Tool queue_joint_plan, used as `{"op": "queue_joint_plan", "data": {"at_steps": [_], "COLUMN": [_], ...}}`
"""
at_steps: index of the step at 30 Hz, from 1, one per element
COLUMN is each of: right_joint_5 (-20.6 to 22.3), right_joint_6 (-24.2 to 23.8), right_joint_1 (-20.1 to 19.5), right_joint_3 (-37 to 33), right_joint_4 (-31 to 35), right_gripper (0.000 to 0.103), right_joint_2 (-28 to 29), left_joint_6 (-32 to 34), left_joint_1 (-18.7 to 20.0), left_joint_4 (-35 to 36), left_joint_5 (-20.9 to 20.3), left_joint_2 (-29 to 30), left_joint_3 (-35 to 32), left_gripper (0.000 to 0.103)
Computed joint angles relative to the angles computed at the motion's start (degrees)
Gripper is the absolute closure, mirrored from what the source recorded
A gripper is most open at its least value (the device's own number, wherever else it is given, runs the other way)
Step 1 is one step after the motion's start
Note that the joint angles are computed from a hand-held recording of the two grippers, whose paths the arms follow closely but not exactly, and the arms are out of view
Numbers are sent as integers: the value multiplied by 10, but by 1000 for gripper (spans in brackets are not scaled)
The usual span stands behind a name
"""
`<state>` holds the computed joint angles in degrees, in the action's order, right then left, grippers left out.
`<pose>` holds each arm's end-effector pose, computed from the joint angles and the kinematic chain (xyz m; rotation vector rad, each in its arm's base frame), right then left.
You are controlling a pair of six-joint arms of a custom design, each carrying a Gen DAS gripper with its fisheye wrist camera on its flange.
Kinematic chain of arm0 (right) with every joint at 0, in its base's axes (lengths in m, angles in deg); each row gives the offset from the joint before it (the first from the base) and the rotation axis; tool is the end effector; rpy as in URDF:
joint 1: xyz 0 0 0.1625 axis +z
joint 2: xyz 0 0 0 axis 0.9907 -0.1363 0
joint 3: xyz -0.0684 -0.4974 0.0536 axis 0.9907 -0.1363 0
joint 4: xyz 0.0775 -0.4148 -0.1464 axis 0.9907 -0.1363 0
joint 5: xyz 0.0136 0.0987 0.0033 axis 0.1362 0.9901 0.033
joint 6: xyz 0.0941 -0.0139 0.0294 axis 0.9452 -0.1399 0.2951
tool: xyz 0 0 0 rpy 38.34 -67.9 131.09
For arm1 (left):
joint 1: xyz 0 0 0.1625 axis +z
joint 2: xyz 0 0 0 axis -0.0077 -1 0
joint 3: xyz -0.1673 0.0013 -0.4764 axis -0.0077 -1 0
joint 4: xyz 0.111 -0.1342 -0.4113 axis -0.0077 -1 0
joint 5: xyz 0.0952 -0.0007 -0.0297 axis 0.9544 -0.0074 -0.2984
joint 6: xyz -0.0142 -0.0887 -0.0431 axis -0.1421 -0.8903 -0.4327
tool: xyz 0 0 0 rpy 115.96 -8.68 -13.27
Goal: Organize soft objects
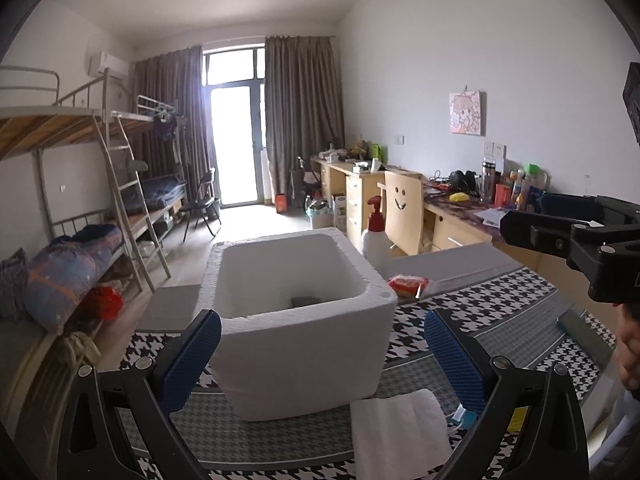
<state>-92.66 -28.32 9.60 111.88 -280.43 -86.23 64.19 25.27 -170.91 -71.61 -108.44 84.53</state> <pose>0.1117 -0.3927 0.4295 0.5638 -1.9998 1.2861 -0.4452 -0.4310 0.0443 1.1534 2.2356 -1.1551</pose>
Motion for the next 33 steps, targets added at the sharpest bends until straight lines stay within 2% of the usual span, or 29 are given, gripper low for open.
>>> {"op": "queue_joint_plan", "data": {"at_steps": [4, 6, 8, 10, 11, 13, 17, 20, 23, 25, 33], "right_joint_5": [2, 7, 9, 13, 16, 21, 22, 30, 34, 35, 32], "right_joint_6": [5, 9, 12, 15, 14, 15, 16, 18, 23, 22, 24], "right_joint_1": [-10, -18, -23, -32, -36, -45, -54, -65, -73, -77, -85], "right_joint_3": [11, 16, 23, 29, 31, 36, 45, 52, 59, 66, 84], "right_joint_4": [-11, -10, -12, -15, -14, -15, -21, -29, -37, -49, -95], "right_gripper": [10, 10, 10, 10, 10, 10, 10, 10, 10, 10, 10], "right_joint_2": [-8, -14, -20, -26, -30, -35, -39, -45, -49, -49, -46], "left_joint_6": [-22, -54, -57, -66, -86, -103, -75, -76, -52, -40, -53], "left_joint_1": [-5, -6, -6, -1, 5, 10, 0, -1, -11, -13, -12], "left_joint_4": [13, 40, 32, 30, 46, 59, 26, 26, 0, -7, 7], "left_joint_5": [4, 9, 9, -15, -39, -50, -15, -16, 23, 30, 11], "left_joint_2": [5, 5, 8, 3, -6, -11, 8, 9, 22, 25, 27], "left_joint_3": [2, 0, 1, 5, 7, 6, 5, 6, 4, 4, 5], "left_gripper": [1, 1, 1, 1, 1, 1, 1, 1, 1, 1, 1]}}
